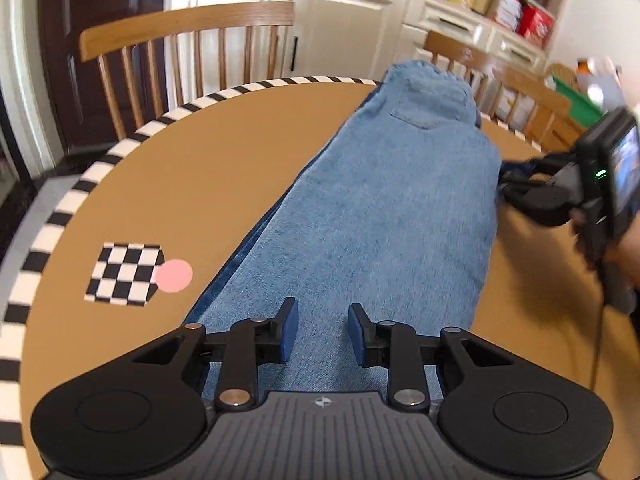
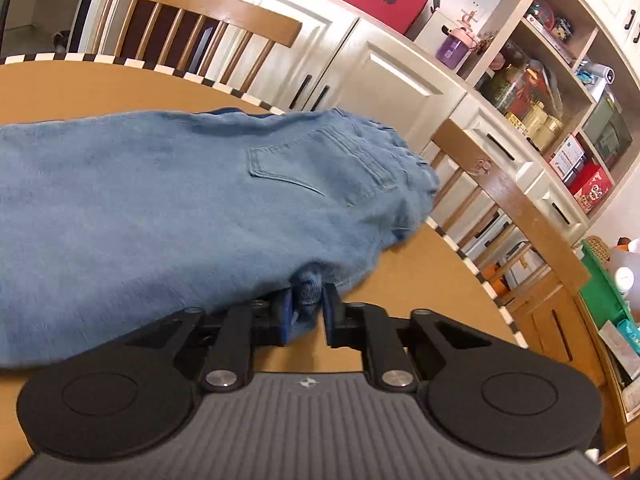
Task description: Fold clothes
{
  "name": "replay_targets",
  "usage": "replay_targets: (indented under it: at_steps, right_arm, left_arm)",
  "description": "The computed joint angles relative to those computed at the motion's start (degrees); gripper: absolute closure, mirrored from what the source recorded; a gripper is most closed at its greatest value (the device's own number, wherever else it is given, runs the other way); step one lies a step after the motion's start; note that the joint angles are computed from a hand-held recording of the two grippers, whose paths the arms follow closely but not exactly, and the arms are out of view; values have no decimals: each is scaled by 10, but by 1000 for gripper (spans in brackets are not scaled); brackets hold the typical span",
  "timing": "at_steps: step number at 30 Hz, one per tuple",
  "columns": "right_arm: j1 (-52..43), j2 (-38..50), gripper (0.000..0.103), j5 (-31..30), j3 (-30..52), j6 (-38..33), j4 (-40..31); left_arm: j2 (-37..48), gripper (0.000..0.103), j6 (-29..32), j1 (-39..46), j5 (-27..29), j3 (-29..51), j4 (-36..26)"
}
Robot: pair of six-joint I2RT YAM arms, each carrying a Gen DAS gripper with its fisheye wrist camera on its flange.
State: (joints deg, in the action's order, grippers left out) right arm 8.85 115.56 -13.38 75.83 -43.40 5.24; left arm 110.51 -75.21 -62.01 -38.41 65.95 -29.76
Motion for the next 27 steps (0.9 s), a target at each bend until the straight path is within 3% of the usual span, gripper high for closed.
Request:
replay_targets:
  at_steps: [2, 4, 6, 9, 11, 13, 17, 19, 21, 23, 25, 27]
  right_arm:
    - [-21, -18, 89, -29, -24, -23, 19]
    - [-34, -18, 80, -51, -14, -45, 1]
    - [-41, 2, 74, -63, 35, -34, -57]
    - [-47, 21, 73, -80, 67, -30, -92]
    - [-50, 24, 70, -87, 69, -23, -92]
    - [-53, 21, 59, -93, 70, -11, -97]
    - [-75, -22, 50, -97, 78, 41, -188]
    - [-91, -69, 49, -102, 48, 83, -227]
    - [-105, -128, 50, -149, -5, 152, -253]
    - [-103, -194, 61, -214, -70, 208, -279]
    - [-65, -270, 74, -227, -156, 216, -261]
    - [3, -339, 76, -185, -236, 246, -224]
  left_arm:
    - [-9, 74, -8, -3, 4, -2, -11]
    - [-17, 74, 3, 3, 12, -11, -2]
    - [-27, 82, 3, 7, 18, -24, 4]
    - [-61, 95, -24, 7, 24, -62, 19]
    - [-87, 95, -42, 7, 28, -93, 38]
    - [-97, 96, -45, 8, 29, -103, 44]
    - [-94, 94, -43, 9, 27, -98, 39]
    - [-100, 83, -44, 6, 25, -110, 61]
    - [-111, 55, -24, 5, 32, -128, 100]
    - [-109, 41, 12, 5, 41, -129, 122]
    - [-100, 34, 53, -2, 42, -117, 114]
    - [-101, 26, 107, -10, 43, -123, 119]
